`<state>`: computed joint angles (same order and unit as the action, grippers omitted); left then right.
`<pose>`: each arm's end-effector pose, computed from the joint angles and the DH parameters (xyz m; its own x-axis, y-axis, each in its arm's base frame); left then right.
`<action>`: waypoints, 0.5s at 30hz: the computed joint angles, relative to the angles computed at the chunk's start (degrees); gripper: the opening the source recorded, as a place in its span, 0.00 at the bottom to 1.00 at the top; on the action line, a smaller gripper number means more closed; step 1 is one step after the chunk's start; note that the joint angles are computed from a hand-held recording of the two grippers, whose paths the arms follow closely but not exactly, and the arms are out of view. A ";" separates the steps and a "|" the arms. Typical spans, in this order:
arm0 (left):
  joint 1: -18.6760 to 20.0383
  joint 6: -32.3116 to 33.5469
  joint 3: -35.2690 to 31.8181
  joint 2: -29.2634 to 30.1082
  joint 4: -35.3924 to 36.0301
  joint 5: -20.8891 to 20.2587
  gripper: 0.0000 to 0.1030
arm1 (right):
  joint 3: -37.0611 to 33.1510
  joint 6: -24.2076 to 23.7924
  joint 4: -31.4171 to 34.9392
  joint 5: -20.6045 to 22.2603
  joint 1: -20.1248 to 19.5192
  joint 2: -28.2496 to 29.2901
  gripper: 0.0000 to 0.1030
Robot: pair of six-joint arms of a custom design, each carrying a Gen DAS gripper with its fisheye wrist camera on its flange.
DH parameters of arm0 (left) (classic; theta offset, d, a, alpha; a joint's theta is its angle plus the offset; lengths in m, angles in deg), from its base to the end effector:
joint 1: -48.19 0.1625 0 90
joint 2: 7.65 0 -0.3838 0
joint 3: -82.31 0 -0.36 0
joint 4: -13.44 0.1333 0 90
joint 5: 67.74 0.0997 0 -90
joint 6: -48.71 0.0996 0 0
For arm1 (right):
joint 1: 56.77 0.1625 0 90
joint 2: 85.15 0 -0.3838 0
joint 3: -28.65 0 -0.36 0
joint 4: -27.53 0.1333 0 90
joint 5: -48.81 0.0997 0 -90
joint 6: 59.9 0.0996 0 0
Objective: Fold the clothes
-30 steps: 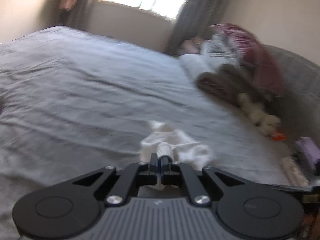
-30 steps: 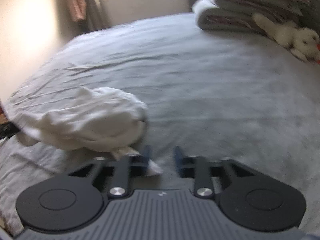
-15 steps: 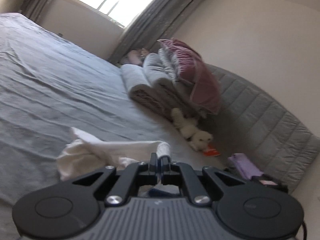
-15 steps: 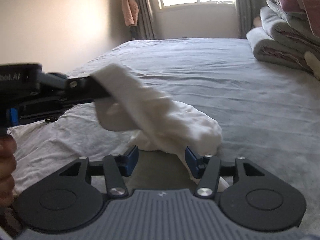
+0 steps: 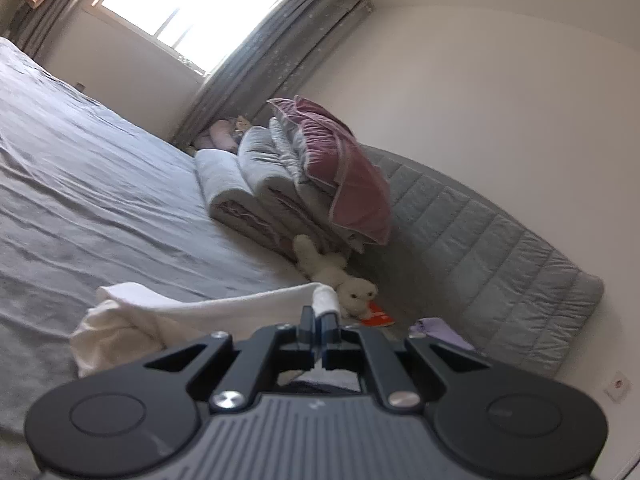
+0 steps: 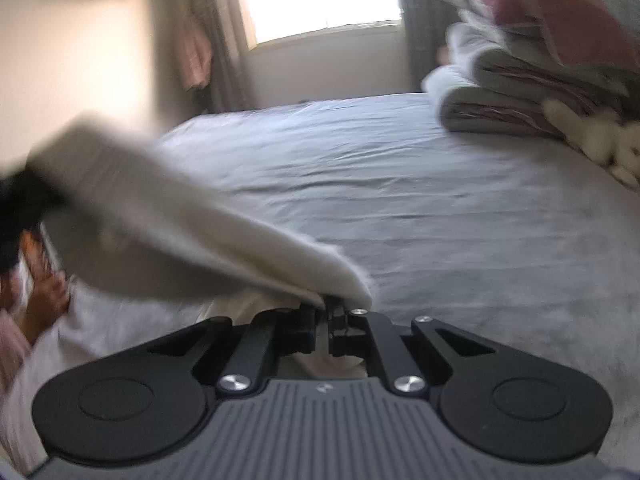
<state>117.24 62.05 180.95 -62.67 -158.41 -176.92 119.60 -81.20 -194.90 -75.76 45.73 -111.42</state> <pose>-0.1267 -0.6123 0.2164 -0.7227 0.6826 0.1083 0.4600 0.5921 -0.6617 0.2074 -0.5807 0.0682 -0.8251 0.1774 0.5364 -0.4097 0.4659 -0.7843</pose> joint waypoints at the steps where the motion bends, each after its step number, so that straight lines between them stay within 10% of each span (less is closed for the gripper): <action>1: -0.06 -0.15 -0.03 0.05 -0.17 0.75 0.02 | 0.18 1.12 -0.94 -0.06 -0.12 -0.29 0.05; 9: -0.51 0.47 -1.75 1.15 3.75 3.69 0.06 | 2.95 0.71 -9.41 -0.77 -0.45 -3.07 0.05; 15: -1.82 3.45 -1.60 2.20 4.33 9.24 0.38 | 6.34 4.64 -12.88 -1.23 -1.87 -6.14 0.05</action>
